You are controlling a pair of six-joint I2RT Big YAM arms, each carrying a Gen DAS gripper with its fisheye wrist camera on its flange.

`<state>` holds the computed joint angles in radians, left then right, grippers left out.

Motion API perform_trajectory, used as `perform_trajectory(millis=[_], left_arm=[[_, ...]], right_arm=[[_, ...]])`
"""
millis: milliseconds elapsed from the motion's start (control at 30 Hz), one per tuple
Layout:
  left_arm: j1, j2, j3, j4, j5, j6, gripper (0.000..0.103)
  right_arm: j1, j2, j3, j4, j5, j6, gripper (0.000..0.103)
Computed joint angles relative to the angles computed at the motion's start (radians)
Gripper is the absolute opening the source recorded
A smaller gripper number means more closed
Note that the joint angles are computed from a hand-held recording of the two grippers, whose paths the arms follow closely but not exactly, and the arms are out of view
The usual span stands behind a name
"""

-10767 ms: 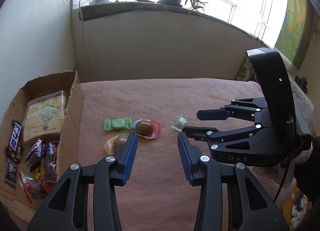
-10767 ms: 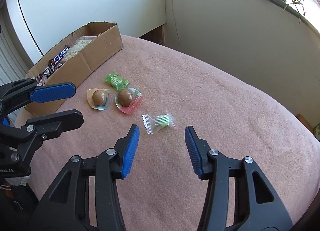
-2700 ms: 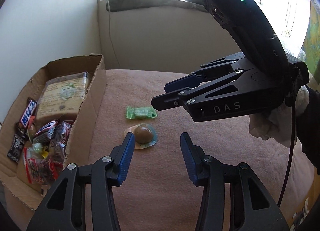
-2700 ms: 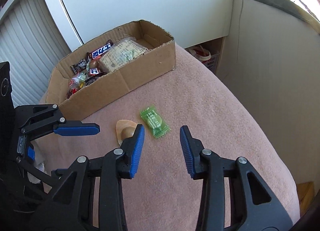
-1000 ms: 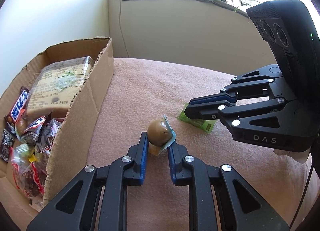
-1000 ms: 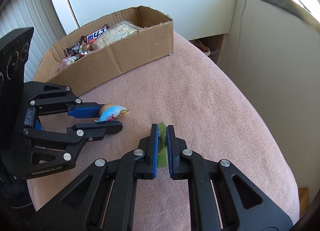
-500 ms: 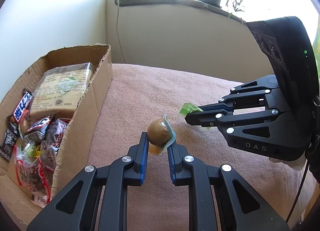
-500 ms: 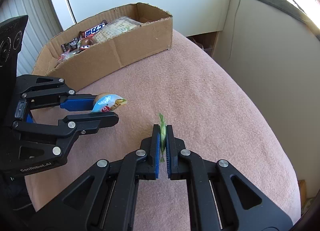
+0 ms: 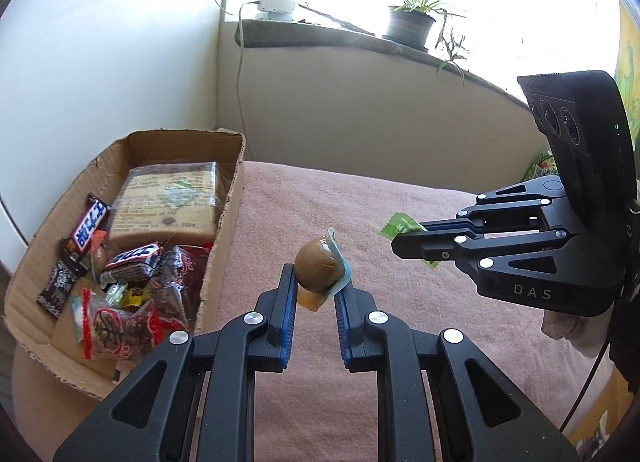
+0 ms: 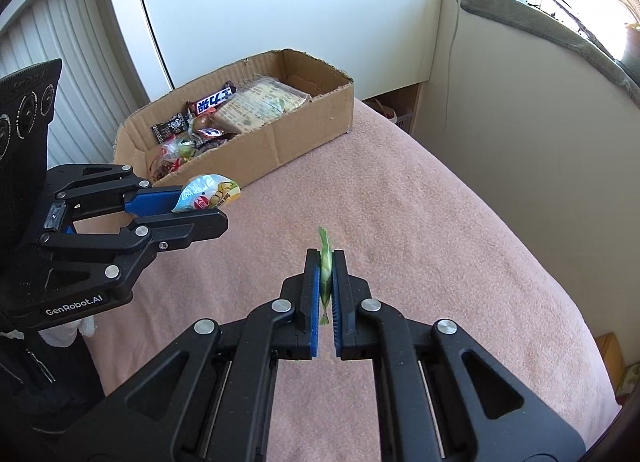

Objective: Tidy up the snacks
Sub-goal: 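Carry the mint packet and chocolate egg with both tools over the box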

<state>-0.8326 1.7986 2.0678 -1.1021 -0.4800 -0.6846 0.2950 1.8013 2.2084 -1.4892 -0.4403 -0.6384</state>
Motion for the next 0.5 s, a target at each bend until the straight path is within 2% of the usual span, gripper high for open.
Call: perform_trajectory(millis=[233, 367, 400, 500], left_arm=[[-0.015, -0.126, -0.142, 0.029, -0.047, -0.014, 0.016], [-0.019, -0.142, -0.144, 0.013, -0.067, -0.023, 0.016], [-0.015, -0.123, -0.111, 0.003, -0.069, -0.02, 0.016], [-0.008, -0.15, -0.14, 0.003, -0.081, -0.03, 0.016]], right_arm=[[0.04, -0.054, -0.033, 0.032, -0.003, 0.065, 0.005], [0.069, -0.065, -0.033, 0.041, 0.001, 0.1, 0.005], [0.077, -0.063, -0.029, 0.041, 0.002, 0.109, 0.005], [0.101, -0.063, -0.023, 0.046, 0.008, 0.126, 0.005]])
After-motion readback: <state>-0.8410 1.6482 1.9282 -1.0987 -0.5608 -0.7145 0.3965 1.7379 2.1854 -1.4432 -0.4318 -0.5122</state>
